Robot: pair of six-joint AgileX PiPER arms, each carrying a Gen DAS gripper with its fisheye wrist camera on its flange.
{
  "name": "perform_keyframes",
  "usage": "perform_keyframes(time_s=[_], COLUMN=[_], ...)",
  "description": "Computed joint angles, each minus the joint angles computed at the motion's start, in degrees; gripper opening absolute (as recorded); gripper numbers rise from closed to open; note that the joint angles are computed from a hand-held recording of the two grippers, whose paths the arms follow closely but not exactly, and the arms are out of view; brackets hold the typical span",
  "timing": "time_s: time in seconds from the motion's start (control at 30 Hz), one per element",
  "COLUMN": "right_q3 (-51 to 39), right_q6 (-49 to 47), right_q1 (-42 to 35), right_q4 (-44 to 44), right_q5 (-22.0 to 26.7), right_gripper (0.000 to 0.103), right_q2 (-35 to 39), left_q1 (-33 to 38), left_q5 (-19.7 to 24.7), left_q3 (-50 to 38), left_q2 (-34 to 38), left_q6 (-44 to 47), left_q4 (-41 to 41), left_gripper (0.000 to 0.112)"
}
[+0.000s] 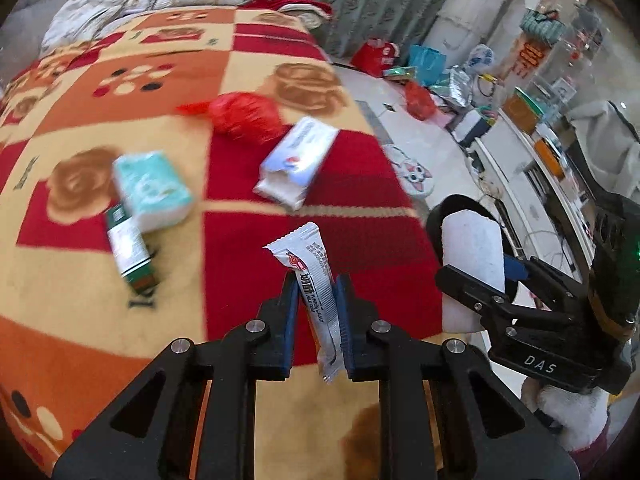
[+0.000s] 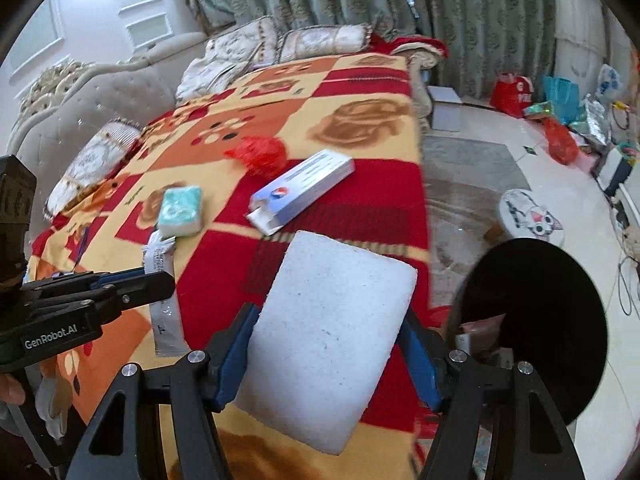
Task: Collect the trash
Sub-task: 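Carry the sachet and the white pad over the black bin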
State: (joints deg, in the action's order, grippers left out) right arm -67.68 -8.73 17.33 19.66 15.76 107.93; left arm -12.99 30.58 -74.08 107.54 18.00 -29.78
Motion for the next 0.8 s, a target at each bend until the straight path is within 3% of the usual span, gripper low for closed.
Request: perform_keyframes(time_s=[0.47, 0.8], right_q3=[6.1, 6.7], right_q6=[-7.3, -17.8], right_q1=[-14.0, -22.5], right_q4=[6.2, 16.5], right_q5=[-0.8, -0.2], right_gripper=[0.066, 0.067], right_q2=[-4.7, -3.4], left_q1=[-10.9, -15.4], left_q5=[6.0, 14.0], left_q3=[-19.5, -38.2], left_q2=[10.3, 22.0], left_q6=[-7.9, -13.1], left_q4=[5.8, 7.7], left_gripper=[0.016, 0.016])
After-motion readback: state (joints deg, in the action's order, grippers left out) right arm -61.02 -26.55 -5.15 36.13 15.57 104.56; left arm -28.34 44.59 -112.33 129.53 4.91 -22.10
